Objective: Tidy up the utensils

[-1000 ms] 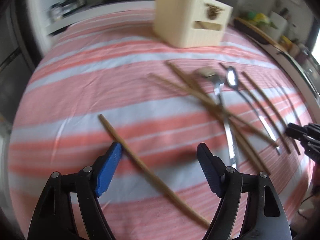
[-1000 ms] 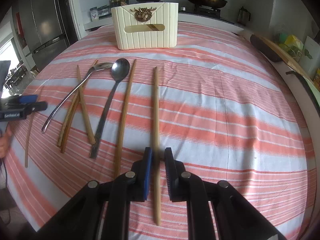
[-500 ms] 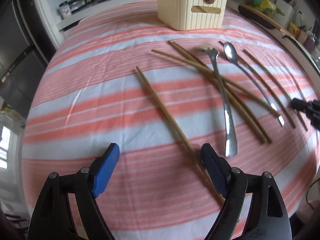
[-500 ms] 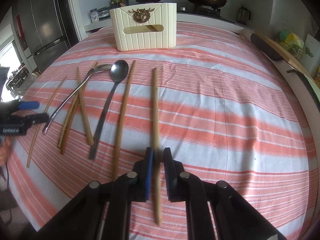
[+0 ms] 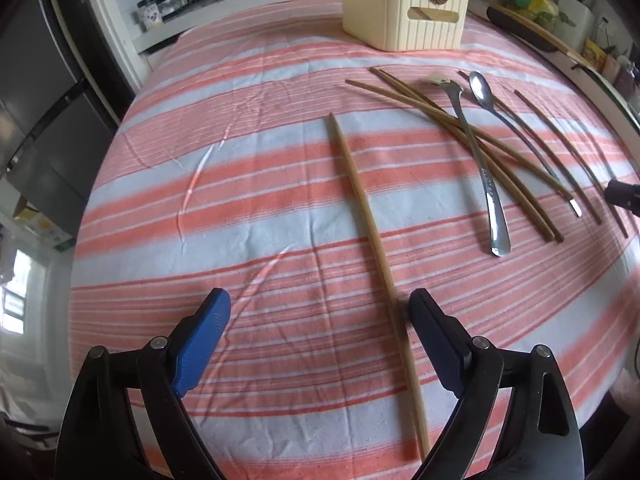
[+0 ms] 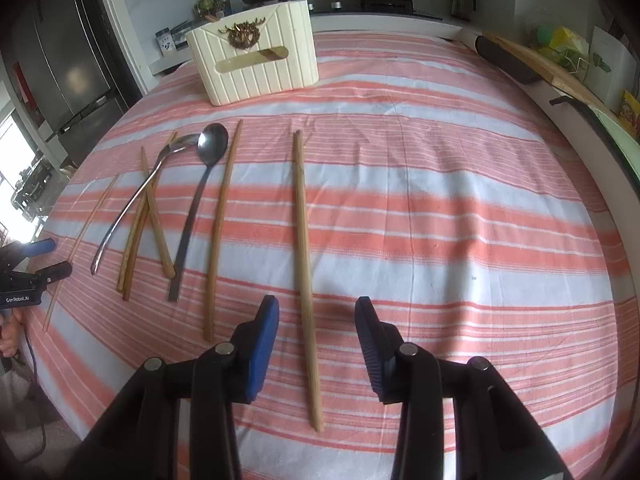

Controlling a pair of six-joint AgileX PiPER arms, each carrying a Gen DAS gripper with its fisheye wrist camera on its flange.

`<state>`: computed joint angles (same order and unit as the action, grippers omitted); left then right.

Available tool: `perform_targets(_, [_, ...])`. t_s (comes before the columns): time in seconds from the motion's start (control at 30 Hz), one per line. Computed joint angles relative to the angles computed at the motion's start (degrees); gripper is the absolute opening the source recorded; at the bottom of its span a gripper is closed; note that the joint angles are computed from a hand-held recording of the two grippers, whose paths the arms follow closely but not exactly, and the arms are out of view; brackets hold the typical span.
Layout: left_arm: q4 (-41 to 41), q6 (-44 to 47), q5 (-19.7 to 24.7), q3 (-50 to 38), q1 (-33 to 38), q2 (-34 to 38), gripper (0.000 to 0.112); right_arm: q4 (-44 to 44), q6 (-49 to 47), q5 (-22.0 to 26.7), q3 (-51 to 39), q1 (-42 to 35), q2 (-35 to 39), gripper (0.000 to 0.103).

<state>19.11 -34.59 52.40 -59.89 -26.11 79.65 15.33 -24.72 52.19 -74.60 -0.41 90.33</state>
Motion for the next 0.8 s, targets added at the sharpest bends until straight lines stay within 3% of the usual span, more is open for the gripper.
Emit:
perform_targets(0.23, [-1.3,-2.2,-2.2,2.5,1.2,-1.1,0.102,-2.0,-1.0,0.8,0.4,0.0,-0.5,0.040])
perform_targets(0.47, [-4.3,2.2,-1.8,1.4,3.1,-0.3,0.103,-8.0,-1.1,-0.4,1.4,3.1,-1.0,0.043])
perform_targets(0.8, [-8.8,12.0,0.7,-9.6,5.6,8.0,0.082,-7.5,-3.7,12.6,-12.4,3.3,7.7,0.044])
